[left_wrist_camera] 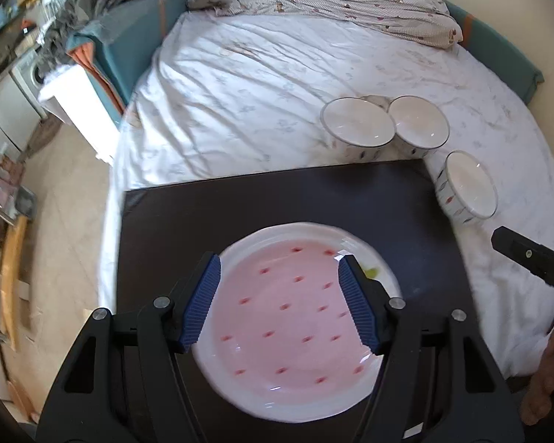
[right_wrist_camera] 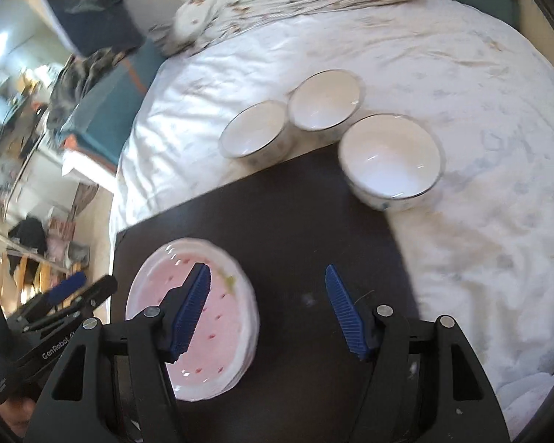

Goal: Organize plates and bowls

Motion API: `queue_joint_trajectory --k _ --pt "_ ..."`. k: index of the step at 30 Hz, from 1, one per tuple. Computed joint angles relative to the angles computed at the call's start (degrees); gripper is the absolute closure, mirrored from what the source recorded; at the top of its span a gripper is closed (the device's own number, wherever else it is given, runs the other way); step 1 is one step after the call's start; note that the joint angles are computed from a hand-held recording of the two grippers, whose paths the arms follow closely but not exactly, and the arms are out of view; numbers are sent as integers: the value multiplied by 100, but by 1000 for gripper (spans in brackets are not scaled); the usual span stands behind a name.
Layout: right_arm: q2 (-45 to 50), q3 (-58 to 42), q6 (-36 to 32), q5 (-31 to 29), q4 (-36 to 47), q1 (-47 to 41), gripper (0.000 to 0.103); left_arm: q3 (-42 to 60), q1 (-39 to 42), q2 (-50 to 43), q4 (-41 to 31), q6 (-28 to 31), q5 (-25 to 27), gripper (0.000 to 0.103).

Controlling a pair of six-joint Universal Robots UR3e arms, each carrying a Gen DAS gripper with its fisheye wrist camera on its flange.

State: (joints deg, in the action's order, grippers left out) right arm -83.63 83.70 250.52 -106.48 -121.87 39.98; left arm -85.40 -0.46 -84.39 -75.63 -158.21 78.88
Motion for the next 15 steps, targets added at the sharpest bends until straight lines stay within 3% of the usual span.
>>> queue_joint_trajectory --k 8,15 --pt "-1469 1434 -212 416 14 -1414 35 2333 -1109 -1948 -1294 -1323 157 40" --pt "-2641 3345 -239 1635 -764 -3055 36 4647 -2019 -3770 -2010 -1906 222 40"
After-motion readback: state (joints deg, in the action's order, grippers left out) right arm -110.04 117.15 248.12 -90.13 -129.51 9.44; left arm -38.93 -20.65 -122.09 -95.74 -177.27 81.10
